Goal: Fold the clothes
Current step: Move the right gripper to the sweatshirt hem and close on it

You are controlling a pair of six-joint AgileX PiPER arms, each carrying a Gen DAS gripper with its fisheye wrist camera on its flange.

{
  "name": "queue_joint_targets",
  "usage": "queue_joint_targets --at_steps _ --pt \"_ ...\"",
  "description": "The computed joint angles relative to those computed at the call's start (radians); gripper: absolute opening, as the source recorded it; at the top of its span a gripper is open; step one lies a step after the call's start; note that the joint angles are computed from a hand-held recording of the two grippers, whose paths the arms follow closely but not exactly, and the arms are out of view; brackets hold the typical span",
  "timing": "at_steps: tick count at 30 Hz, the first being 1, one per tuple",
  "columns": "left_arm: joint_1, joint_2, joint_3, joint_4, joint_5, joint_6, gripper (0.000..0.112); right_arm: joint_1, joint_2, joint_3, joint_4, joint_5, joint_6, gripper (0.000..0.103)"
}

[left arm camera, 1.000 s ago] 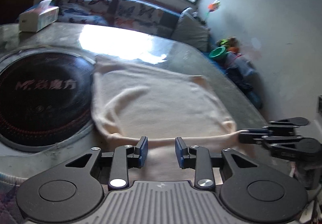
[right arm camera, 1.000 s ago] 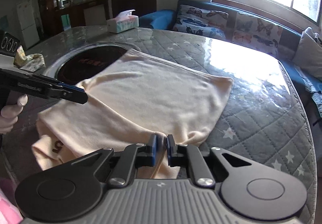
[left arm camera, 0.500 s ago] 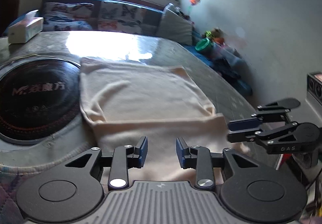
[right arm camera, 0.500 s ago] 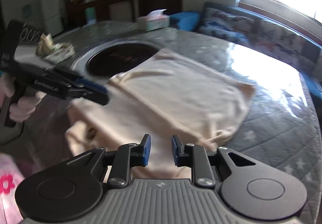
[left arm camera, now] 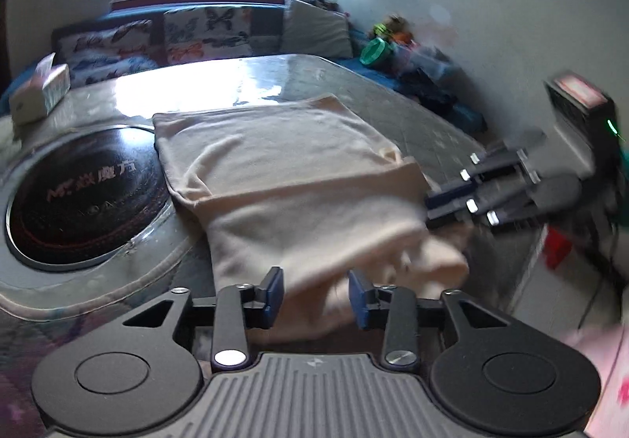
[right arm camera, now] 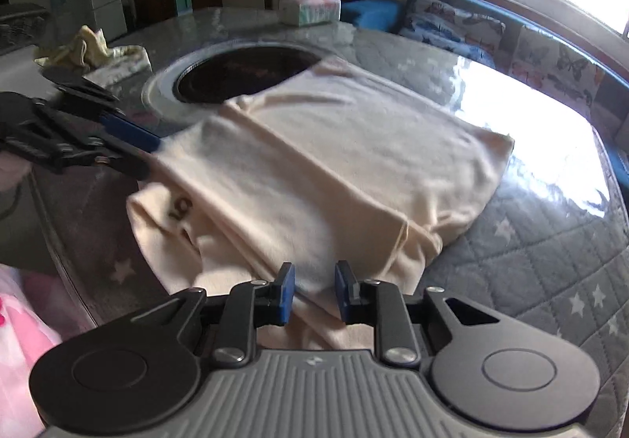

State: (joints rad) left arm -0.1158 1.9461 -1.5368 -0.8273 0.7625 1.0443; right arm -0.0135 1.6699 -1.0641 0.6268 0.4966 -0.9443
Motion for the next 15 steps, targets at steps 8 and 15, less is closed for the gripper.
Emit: queue_joint_targets --at_steps 8,15 --pt "-0.074 -0.117 0.238 -0.094 -0.182 0.399 0.047 0.004 -0.078 0.02 -0.053 0.018 0.005 0.033" --pt "-0.11 -0.077 0.255 -0.266 -0.234 0.622 0.027 0.011 -0.137 0.07 -0.115 0.023 -0.001 0.042"
